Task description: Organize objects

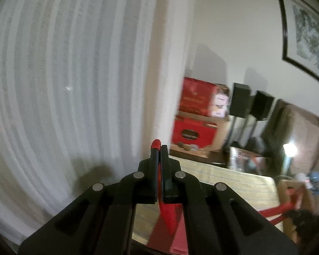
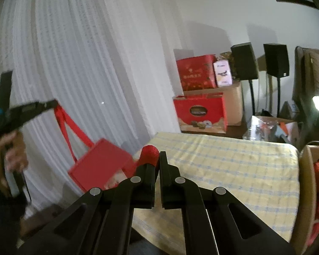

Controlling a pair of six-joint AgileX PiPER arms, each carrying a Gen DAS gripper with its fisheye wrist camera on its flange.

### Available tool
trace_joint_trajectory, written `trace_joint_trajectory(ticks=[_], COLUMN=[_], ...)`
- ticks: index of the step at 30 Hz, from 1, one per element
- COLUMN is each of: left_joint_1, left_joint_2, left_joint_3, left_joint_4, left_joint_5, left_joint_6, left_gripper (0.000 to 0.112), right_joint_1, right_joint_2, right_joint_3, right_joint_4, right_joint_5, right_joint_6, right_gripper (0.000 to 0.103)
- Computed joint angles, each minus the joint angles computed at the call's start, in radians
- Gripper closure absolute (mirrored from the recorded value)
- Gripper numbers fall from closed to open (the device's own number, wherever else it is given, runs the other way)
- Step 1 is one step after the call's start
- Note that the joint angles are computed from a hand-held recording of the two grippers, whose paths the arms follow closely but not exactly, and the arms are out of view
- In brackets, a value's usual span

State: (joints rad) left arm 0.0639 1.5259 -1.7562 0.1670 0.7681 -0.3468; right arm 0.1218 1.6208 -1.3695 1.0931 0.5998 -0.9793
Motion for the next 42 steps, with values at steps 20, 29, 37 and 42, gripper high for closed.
trace_joint_trajectory(ticks=[20, 29, 37, 42], left_joint_1=[-0.257, -0.363, -0.387, -0.407], left_joint_2=[0.138, 0.22, 0.27, 0.291], left_joint_3=[-0.212, -0.366, -0.455, -0.499], left_joint_4=[-0.016, -0.03, -0.071, -0.073], left_joint_5=[0.086, 0.15, 0.198, 0.218], left_joint_6=[0.048, 0.08, 0.1, 0.109], left_gripper=[0.111, 0.111, 0.111, 0.111], right_joint_1=[-0.29, -0.366, -0.441, -0.46], right_joint_2=[-0.145, -0.255, -0.272, -0.287], right_joint_3=[0.269, 0.305, 0.275, 0.267], right_joint_4=[0.069, 0.086, 0.1, 0.094], right_joint_5=[-0.003, -0.008, 0.054, 0.061], right_joint_6=[-0.079, -0.112, -0.102, -0.105], right_gripper=[0.101, 0.101, 0.101, 0.101])
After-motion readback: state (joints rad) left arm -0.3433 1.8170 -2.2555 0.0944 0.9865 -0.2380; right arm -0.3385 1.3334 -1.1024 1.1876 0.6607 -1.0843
